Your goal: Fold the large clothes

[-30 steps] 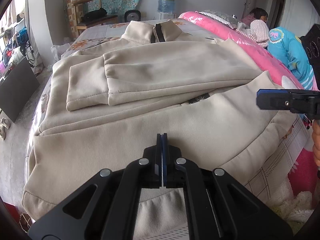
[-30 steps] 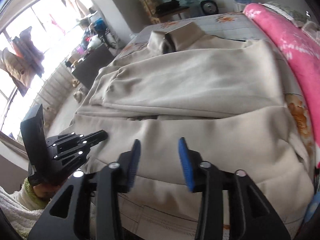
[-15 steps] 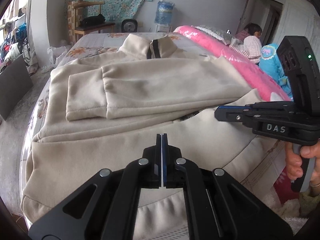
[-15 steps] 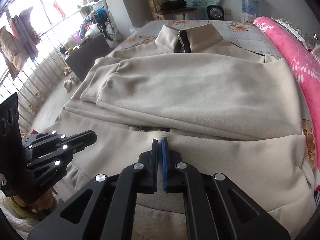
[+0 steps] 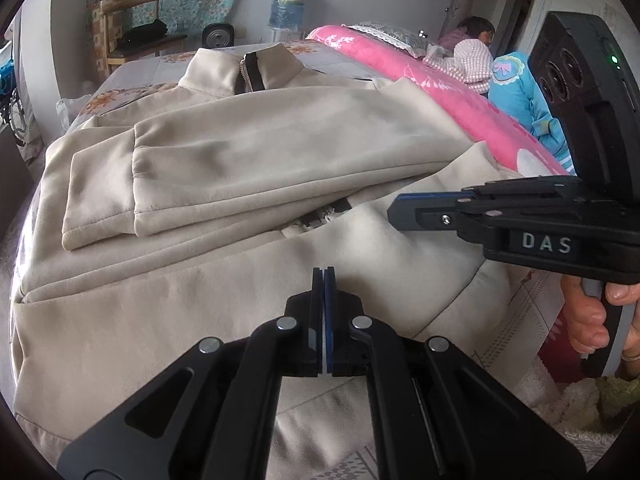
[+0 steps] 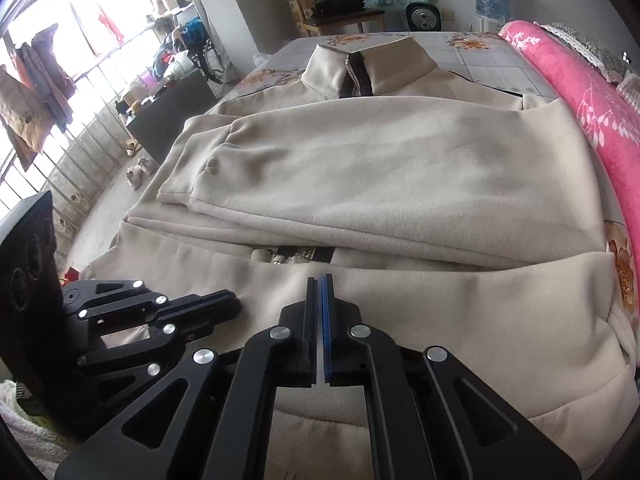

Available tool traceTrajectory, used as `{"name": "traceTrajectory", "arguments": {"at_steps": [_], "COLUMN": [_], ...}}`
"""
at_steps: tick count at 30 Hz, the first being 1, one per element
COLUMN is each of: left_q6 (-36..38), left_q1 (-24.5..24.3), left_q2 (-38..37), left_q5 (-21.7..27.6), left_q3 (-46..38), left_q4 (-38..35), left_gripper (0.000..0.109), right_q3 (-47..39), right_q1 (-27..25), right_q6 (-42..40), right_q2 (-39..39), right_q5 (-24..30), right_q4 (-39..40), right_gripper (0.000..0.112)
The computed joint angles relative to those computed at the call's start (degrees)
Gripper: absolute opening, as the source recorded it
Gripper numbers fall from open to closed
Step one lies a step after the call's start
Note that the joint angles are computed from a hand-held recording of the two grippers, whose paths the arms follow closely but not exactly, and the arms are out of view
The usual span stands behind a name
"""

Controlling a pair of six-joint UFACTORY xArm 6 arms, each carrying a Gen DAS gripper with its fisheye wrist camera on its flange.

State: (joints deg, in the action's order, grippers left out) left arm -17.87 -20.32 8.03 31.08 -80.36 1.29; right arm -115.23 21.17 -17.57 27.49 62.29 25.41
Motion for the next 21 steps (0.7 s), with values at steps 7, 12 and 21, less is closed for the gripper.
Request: {"name": "traceTrajectory", "arguments": {"at_steps": [7,12,21], "left_q6": [-0.61,-1.71,-3.7], "left_q1": [0.65,0.88,2.4], "left_q2": [-0.14,-0.88,-3.61], "left_q5": [-0.62,-0.9,-1.99], "left_q3": [0.78,1.54,4.99], "left_q4": [-0.65,-0.01,-1.03], "left_gripper": [0.002,0.002,0.002], "right_q3": [1.46,-0.52,-2.53], "right_q1": [0.98,1.55,1.53], "right_q6": [-0.38,-0.06,0.47], "right_q2": [-0.39,0.79,1.8], "right_q5": [0.73,1.33,3.04], "right_q4": [-2.56,-4.6,-4.18], "right_gripper": [0.04,0.04,0.04]}}
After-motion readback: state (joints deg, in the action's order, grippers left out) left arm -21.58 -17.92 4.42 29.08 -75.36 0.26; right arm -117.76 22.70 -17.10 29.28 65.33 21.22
